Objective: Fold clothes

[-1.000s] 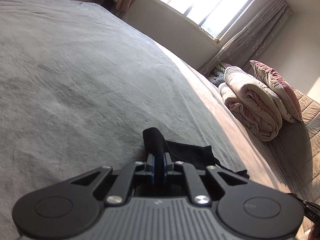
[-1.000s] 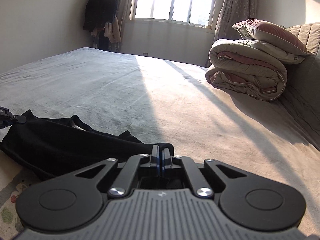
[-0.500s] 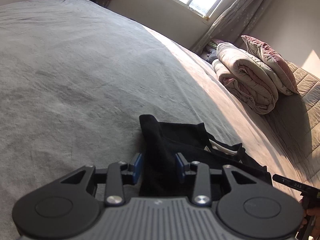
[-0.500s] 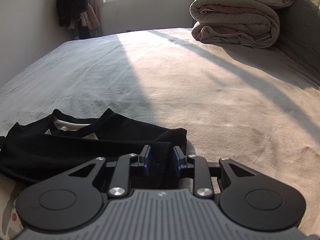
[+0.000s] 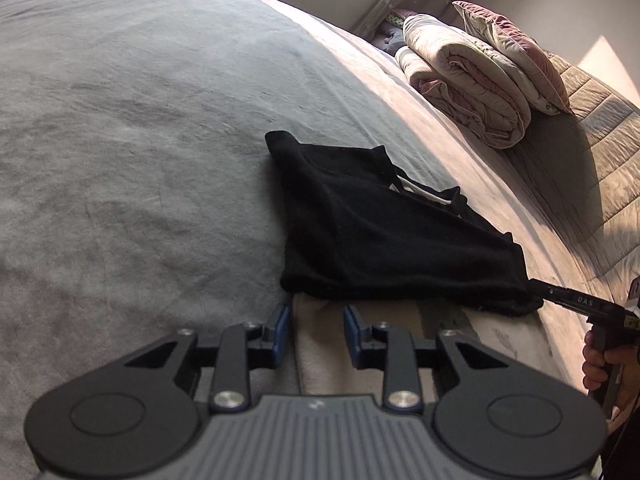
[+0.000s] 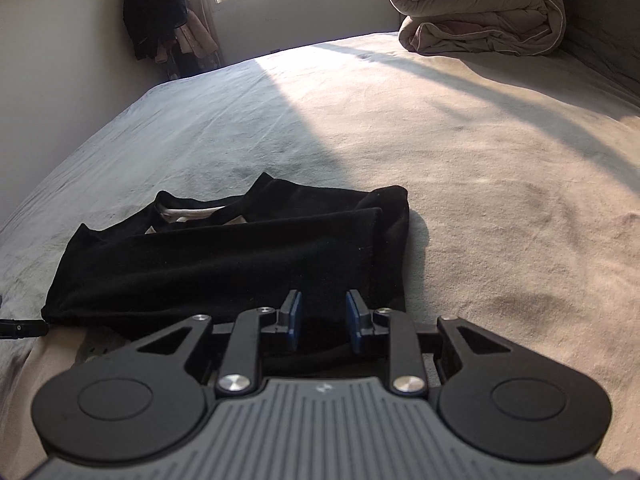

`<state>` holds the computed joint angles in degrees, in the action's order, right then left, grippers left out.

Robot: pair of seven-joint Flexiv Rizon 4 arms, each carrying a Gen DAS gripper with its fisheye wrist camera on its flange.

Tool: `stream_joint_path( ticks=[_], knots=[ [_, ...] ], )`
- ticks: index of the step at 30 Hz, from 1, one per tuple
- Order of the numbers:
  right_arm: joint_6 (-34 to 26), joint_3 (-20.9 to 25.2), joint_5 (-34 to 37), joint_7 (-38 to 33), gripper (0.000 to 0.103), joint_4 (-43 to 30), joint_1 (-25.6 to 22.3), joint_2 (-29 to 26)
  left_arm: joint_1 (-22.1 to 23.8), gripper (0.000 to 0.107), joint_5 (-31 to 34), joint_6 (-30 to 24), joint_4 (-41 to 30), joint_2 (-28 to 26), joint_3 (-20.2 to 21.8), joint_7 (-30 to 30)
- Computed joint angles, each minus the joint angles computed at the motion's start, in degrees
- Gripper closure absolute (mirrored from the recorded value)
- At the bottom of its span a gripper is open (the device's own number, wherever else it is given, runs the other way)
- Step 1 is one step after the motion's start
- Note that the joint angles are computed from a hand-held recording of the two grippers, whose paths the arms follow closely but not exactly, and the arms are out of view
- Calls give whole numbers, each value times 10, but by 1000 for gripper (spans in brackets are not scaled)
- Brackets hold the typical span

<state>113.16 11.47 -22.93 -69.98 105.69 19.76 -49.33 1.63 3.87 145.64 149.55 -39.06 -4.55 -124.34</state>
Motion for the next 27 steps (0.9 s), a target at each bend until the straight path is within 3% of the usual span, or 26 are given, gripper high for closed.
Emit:
stream_joint_path(
  ticks=[1,5,7,10,12,17,20,22,23,27],
  knots=[
    [1,3,0,1,74,3,-2,3,2,77,1,-9,5,11,-1,3],
    [2,-13,9,-9,71,16,14,22,-19,75,-27,65,21,1,18,-20],
    [8,-10,12,-12,69,24,14,30,-57,74,-70,92,26,-2,41,10],
    [33,7,16,-4,68,41,2,38,-127,77,-146,89,28,-4,67,114],
    [54,-3,28,-7,68,55,13,46,-142,77,-157,95,26,-16,70,161],
    [101,-43,88,-29,66,85,56,54,-156,77,-197,114,9,-50,61,207],
    [113,-29,105,-4,66,87,39,36,-167,77,-221,128,-6,-68,58,227],
    [114,-16,103,24,66,84,21,23,-170,85,-230,132,-13,-75,53,241],
    [106,-21,112,35,66,82,25,21,-171,102,-233,130,-15,-76,50,247],
    [86,-85,185,32,66,76,89,24,-217,107,-334,75,0,-38,32,274]
  ],
)
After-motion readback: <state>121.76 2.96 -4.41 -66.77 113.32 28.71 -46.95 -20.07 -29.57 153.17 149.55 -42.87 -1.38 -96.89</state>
